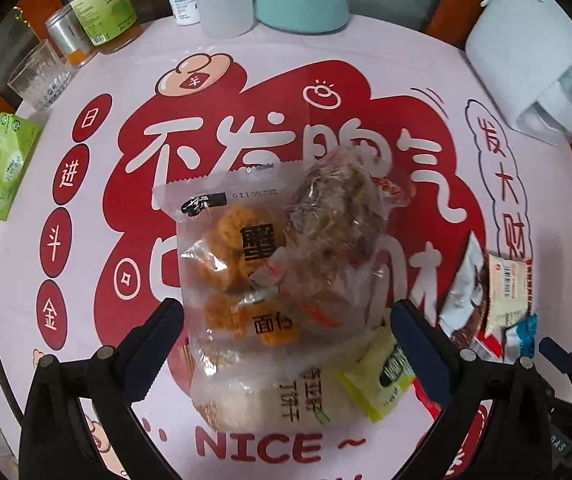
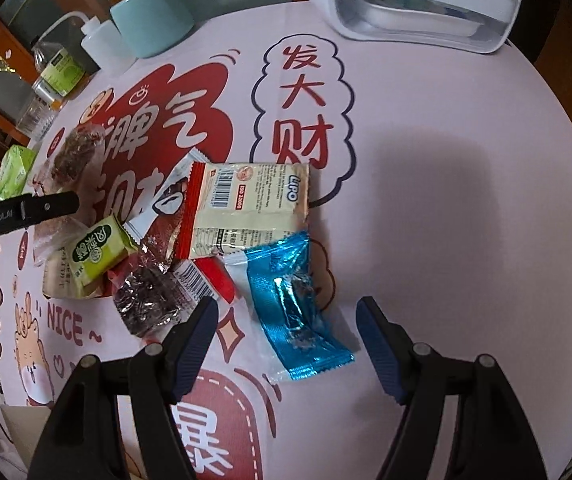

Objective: Organize snacks
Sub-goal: 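Move both grippers back to the snack pile, then grasp the orange crab-roe cracker pack with left gripper while right grasps blue wrapper, then carry the cracker pack over the tray with left gripper while right carries blue wrapper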

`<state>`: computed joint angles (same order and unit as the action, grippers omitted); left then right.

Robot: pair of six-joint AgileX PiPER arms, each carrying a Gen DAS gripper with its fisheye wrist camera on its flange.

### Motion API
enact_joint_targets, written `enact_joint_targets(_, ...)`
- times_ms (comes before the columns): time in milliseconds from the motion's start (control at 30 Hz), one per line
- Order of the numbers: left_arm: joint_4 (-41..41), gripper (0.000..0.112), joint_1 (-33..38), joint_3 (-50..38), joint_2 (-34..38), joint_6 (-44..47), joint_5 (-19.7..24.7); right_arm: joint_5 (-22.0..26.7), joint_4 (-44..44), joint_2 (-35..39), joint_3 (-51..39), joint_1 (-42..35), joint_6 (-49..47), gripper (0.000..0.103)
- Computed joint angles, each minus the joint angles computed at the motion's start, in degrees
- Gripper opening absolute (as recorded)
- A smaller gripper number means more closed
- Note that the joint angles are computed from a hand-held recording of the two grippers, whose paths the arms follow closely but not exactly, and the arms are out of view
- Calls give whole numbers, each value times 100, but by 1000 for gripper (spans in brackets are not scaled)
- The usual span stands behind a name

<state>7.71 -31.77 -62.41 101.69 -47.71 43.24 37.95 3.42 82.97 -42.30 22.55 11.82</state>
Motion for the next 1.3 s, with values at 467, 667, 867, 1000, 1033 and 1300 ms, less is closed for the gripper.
enact_joint_targets(467,-257,102,447,40,564,49,-399,-251,-569,357,-81,331,490,68)
enact_joint_targets(667,-290,88,469,299,463,40,-639,-164,-786,307,-82,442,639,31)
enact_joint_targets(867,-299,78,450,517,190,101,-526,5,-752,-11,-3,594,748,28)
enact_joint_targets(1000,713,78,-23,297,4,-482,440,346,-893,-430,-79,841,891,28)
enact_joint_targets(1033,1038,78,-236,14,102,-586,886,446,-990,-523,-103,933,990,28)
enact_joint_targets(1300,2318,78,-1143,45,-698,-632,2398,1206,-1140,-1281,-319,1444,1257,28)
